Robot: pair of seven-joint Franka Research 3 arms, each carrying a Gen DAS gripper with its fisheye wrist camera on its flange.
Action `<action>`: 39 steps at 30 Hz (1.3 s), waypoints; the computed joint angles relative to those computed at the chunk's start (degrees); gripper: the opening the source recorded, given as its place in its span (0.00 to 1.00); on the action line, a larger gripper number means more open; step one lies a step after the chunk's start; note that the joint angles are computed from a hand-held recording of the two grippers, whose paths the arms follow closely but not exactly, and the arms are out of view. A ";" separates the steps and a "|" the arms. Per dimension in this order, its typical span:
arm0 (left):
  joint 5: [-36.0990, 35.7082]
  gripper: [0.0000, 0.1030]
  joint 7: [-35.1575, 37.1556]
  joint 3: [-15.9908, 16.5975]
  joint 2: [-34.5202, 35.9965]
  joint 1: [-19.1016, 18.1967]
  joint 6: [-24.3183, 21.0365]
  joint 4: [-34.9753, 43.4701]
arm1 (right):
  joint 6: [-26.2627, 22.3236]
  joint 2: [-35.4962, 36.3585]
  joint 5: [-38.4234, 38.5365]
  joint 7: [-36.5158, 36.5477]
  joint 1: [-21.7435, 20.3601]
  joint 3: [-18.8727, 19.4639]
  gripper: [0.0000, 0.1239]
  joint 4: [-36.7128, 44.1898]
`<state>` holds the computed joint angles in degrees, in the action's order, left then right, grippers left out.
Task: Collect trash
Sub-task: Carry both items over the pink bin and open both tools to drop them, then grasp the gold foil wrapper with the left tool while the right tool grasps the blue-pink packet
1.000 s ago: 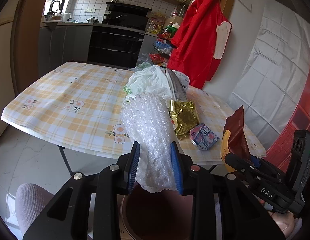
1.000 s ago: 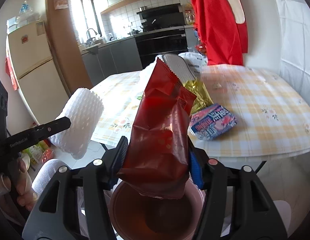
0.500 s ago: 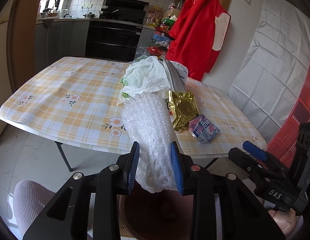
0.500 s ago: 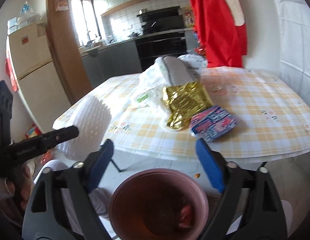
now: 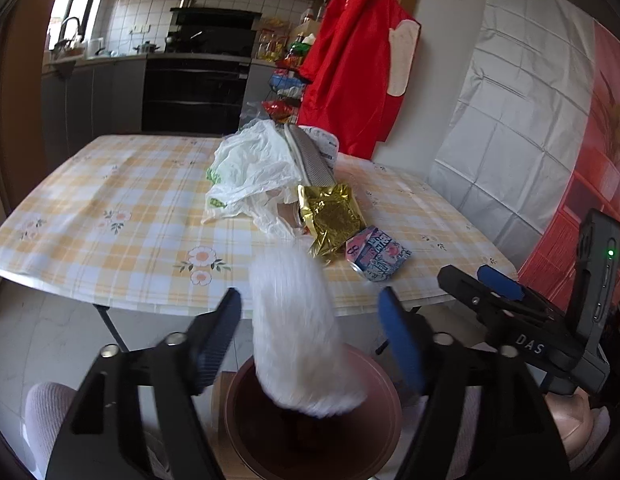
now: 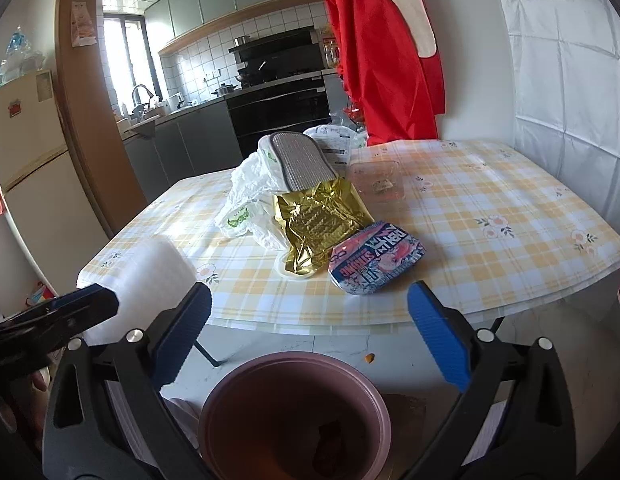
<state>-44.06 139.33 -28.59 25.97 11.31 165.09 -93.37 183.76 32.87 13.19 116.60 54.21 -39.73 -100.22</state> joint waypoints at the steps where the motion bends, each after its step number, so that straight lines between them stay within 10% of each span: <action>1: -0.40 0.75 0.70 -0.45 -0.07 0.25 0.49 -0.18 | -0.14 0.09 0.07 0.08 0.05 -0.09 0.78 0.08; 23: 14.06 0.92 -15.83 2.49 3.40 -1.38 2.39 2.42 | -3.08 0.17 -4.79 4.34 -6.67 4.67 0.78 1.97; 39: 29.84 0.90 -26.54 6.02 18.45 -7.44 -7.41 25.95 | -14.53 15.84 -4.43 1.39 -35.79 31.15 0.69 29.03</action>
